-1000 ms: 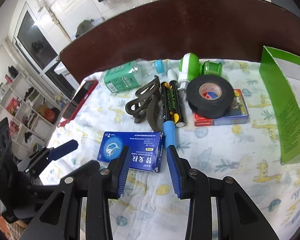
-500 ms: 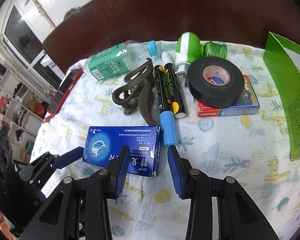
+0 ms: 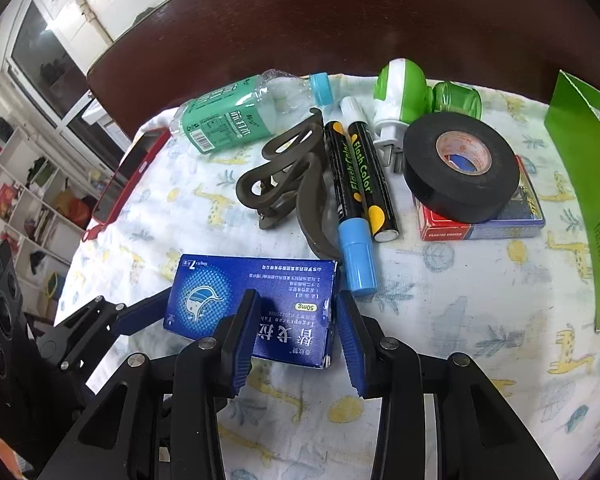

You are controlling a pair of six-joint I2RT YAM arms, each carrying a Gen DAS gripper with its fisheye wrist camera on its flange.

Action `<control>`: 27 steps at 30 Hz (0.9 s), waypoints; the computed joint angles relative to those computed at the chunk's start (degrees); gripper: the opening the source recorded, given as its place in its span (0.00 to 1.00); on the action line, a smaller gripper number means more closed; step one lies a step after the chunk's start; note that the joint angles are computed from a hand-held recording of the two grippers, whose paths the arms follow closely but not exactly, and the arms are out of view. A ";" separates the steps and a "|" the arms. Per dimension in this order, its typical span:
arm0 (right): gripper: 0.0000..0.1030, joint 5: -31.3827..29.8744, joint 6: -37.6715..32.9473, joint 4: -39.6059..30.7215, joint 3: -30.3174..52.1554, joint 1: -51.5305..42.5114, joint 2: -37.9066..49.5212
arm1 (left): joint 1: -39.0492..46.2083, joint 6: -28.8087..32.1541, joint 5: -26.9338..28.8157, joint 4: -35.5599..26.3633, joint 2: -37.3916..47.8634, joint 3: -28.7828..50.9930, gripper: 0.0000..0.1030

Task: Organize rigid objects
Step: 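Close the right gripper on the blue medicine box, then carry the medicine box into the tray and release it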

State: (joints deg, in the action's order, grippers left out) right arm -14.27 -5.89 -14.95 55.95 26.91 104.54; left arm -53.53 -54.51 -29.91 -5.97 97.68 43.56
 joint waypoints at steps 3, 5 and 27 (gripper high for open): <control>0.39 -1.08 -0.62 0.14 -1.18 -0.67 -2.30 | -1.19 -0.30 -2.09 -2.39 -1.36 1.18 0.66; 0.39 -1.59 -0.89 0.00 -1.90 -0.97 -4.24 | -2.04 -0.40 -4.16 -5.14 -2.27 2.67 0.65; 0.39 -18.48 -7.73 -1.36 1.40 -32.30 -17.74 | -2.38 26.54 -7.84 -20.74 22.83 55.77 0.66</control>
